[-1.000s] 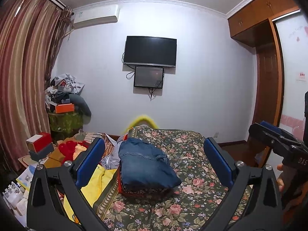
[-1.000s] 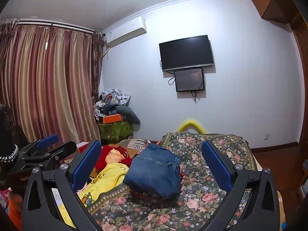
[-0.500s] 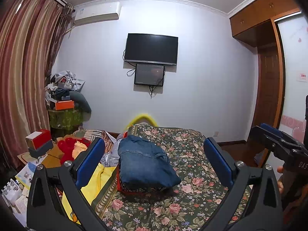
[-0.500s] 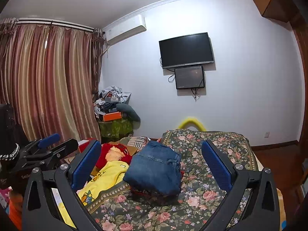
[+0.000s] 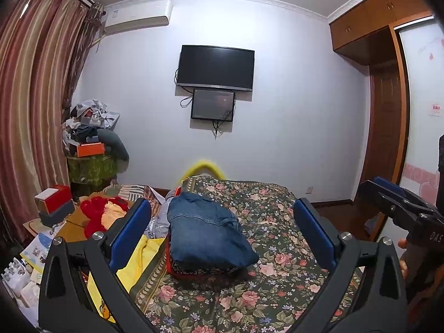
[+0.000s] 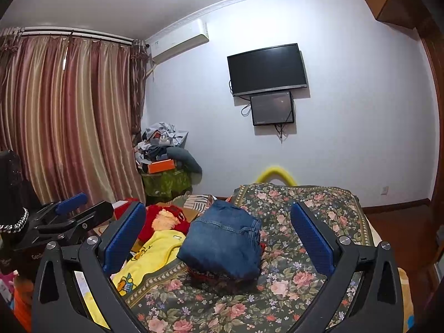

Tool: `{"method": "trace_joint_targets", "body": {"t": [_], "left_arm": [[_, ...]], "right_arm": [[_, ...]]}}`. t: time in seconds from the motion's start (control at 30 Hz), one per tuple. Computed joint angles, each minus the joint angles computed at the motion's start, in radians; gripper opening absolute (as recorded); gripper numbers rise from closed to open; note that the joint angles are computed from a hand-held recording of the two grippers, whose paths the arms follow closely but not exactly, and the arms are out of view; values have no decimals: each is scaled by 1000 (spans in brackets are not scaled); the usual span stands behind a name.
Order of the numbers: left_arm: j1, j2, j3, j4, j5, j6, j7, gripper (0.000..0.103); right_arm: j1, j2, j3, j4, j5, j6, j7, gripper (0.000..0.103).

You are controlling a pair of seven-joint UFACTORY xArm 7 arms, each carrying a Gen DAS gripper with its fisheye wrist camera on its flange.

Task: Fold large clothes

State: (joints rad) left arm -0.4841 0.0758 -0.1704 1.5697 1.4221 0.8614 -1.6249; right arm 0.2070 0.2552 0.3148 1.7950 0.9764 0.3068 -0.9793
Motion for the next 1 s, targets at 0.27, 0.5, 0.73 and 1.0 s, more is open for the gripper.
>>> {"method": "trace_joint_targets", "body": {"t": [0.27,0.5,0.73,1.0], "left_arm": [[15,-11,3,-13,-14,-26,-20,103],[24,-8,2,-12,-33,-48,0,103],[21,-2,5,-8,-34,-55,4,103],[17,-3,7,-14,-37,-44,16,103]], "right_arm": [[0,5,1,6,-14,-5,15,103],[-3,7,3,3,-18,-4,20,103],[-3,13,2,9,-29,-4,28,103],[-8,16,5,7,-36,1,38,103]]}}
